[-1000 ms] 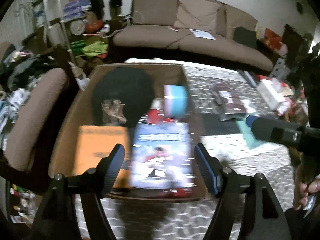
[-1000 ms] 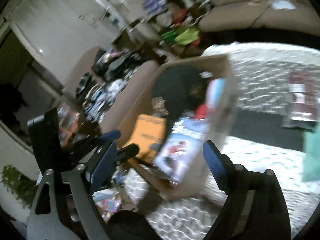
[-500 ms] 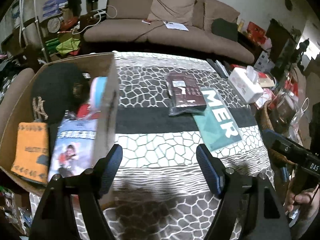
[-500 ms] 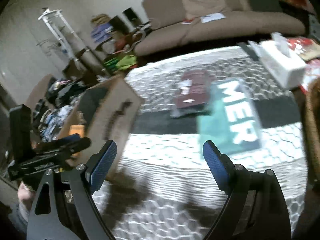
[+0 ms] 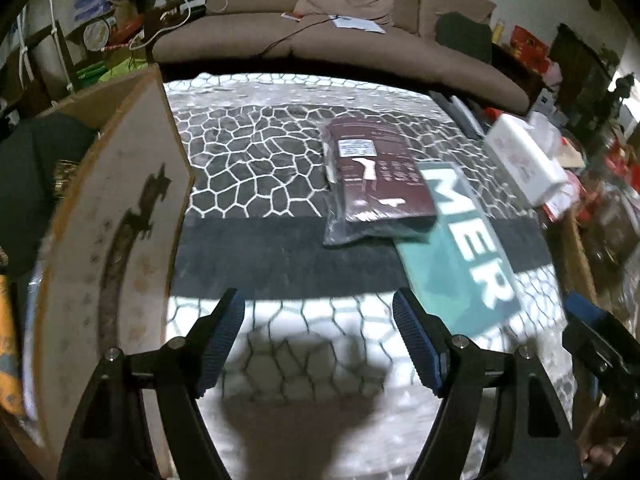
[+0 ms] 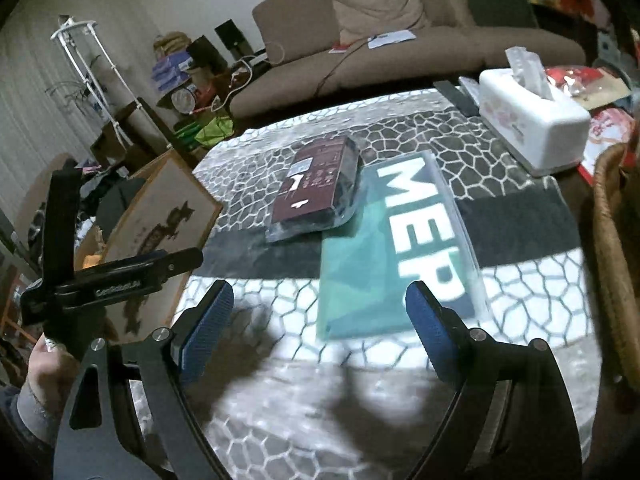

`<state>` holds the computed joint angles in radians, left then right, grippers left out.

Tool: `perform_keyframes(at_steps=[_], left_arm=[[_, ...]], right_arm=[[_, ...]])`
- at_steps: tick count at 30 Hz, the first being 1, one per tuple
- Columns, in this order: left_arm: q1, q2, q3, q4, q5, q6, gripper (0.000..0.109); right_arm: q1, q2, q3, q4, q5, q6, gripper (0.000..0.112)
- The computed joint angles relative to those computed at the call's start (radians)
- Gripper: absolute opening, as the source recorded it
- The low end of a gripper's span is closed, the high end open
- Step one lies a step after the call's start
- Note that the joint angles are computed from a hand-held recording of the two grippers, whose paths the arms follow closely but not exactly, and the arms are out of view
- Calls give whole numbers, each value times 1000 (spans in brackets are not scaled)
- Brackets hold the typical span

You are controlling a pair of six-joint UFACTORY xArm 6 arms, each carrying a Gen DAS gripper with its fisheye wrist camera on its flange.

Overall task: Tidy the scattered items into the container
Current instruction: 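Withdraw both grippers from the box toward the maroon sock package, then grasp the maroon sock package with the left gripper while the right gripper closes on it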

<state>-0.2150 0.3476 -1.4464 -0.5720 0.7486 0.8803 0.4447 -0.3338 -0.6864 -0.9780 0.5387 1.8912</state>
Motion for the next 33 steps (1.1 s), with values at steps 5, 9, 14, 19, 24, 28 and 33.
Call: perform_keyframes(at_steps=[5,9,14,19,24,28,33], left_arm=[[-26,109,-84,-1,-40,-21,77],[-53,173,-121,-18,-106,13,77],[-84,266,-201,8,-119,30,77],[-93,303,-227,-70,-133,89,77],[-104,326,-243,-49,-142,91,77],[-98,351,-278,-68,-118,97,77],[-97,361,-293,-61,-116,83,77]], right_arm=[[-95,135,-77,22,-67,-186,87],[-164,252,-153,71,-126,-384,86],[-224,382,-241,216,-180,-682,86],[-244,501,-337,271,-171,-859,79],[-250,567,-390,283,-183,-918,73],[-251,588,-407,262,-194,-928,67],[-256,596,-408,265,-220,-932,61]])
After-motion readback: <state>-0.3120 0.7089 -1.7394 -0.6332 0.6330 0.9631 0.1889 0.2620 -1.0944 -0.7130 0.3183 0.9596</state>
